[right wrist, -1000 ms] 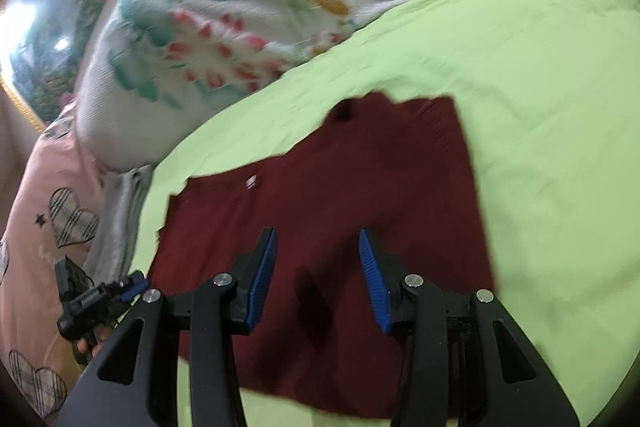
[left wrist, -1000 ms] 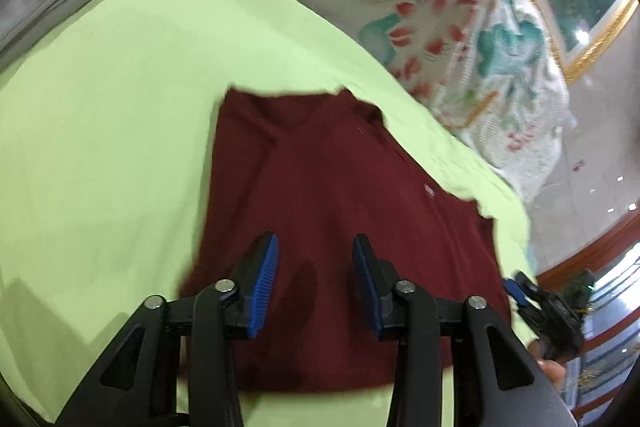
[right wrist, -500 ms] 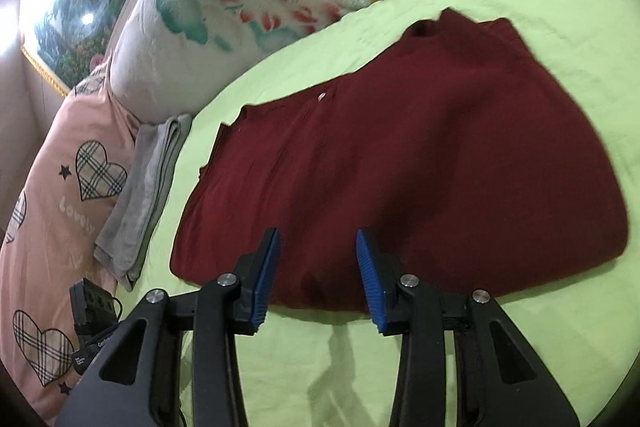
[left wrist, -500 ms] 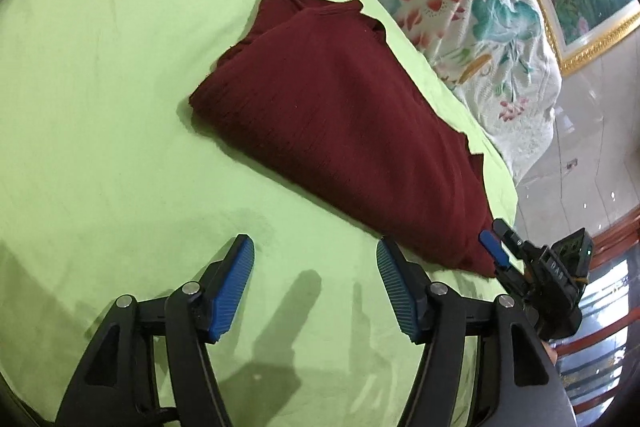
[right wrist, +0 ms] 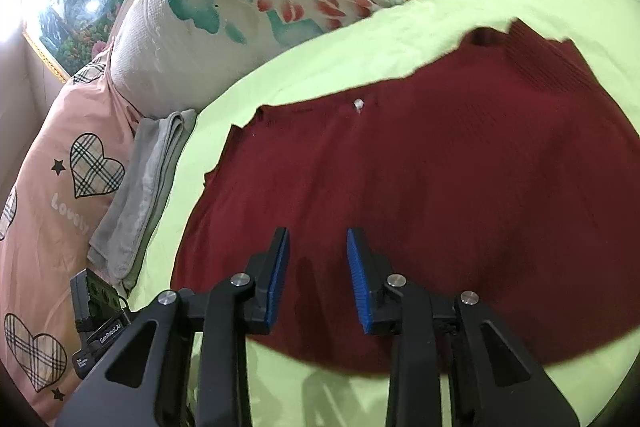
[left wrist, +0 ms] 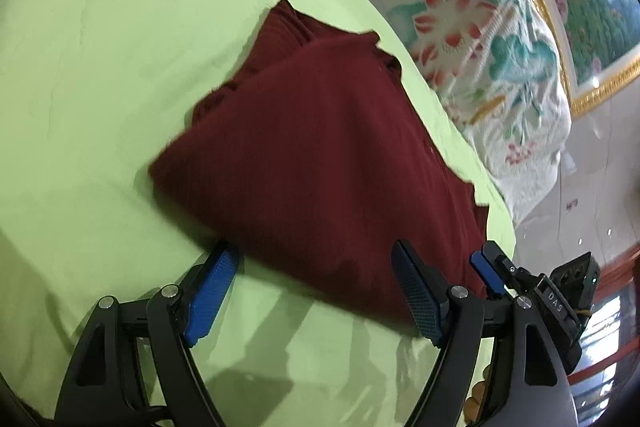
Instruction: Fold large clothes
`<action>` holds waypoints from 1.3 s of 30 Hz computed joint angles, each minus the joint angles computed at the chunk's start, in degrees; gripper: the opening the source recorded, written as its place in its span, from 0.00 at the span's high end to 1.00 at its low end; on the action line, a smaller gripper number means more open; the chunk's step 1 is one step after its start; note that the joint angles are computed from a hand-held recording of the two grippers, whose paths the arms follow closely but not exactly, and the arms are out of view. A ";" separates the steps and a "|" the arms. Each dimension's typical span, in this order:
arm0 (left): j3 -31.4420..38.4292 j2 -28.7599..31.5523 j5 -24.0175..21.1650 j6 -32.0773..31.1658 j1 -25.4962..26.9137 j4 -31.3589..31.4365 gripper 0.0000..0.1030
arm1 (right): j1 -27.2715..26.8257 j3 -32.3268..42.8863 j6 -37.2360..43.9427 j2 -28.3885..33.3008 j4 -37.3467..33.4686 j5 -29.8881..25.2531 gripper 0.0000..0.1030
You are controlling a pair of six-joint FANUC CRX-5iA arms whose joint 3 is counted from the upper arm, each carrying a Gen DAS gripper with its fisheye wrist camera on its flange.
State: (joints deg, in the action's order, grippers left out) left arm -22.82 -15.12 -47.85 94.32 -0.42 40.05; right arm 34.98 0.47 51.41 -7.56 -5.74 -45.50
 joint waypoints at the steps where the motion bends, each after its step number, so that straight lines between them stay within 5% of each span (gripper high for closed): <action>1: 0.14 0.39 0.48 0.16 0.11 0.33 0.23 | -0.21 0.94 0.52 0.85 -0.50 -0.06 0.74; 4: 0.54 1.31 1.83 0.78 0.17 0.72 0.23 | -0.69 4.07 1.52 4.03 -0.65 -0.85 0.76; 8: 1.97 2.41 2.76 1.83 -0.40 -1.09 0.23 | -1.19 9.75 2.80 10.58 -0.70 -8.81 0.79; 12: 3.63 3.58 3.72 3.38 -1.06 -3.48 0.28 | -0.58 7.68 1.90 10.02 0.88 -6.35 0.80; 14: 4.22 4.36 4.18 3.20 -1.16 -3.50 0.40 | -0.62 7.33 1.96 9.77 0.73 -6.07 0.80; 16: 3.57 5.33 4.44 0.30 -0.90 0.47 0.72 | -1.14 7.20 2.65 9.56 -0.43 -5.74 0.80; 18: 3.20 5.58 4.80 -1.33 -0.91 2.58 0.82 | -1.77 7.40 3.55 9.56 -1.86 -5.70 0.80; 26: 8.35 5.67 7.19 -7.66 -5.15 3.34 0.88 | -2.77 7.65 4.35 9.45 -4.79 -5.64 0.80; 30: 13.65 8.62 7.04 -12.45 -9.56 4.11 0.89 | -6.90 11.50 9.82 10.88 -13.98 -9.72 0.80; 33: 21.66 13.58 4.01 -12.81 -14.34 -1.86 0.90 | -14.84 13.96 15.52 11.39 -29.59 -13.43 0.79; 36: 26.02 17.44 1.58 -12.75 -17.60 -5.77 0.90 | -20.97 10.70 15.80 8.02 -36.69 -10.60 0.79; 38: 27.69 19.77 -0.03 -12.66 -19.02 -7.13 0.91 | -24.73 8.82 17.25 5.85 -40.60 -9.00 0.75; 39: 28.56 20.60 -0.70 -12.14 -19.66 -8.64 0.91 | -26.50 8.55 18.34 5.60 -43.18 -9.28 0.61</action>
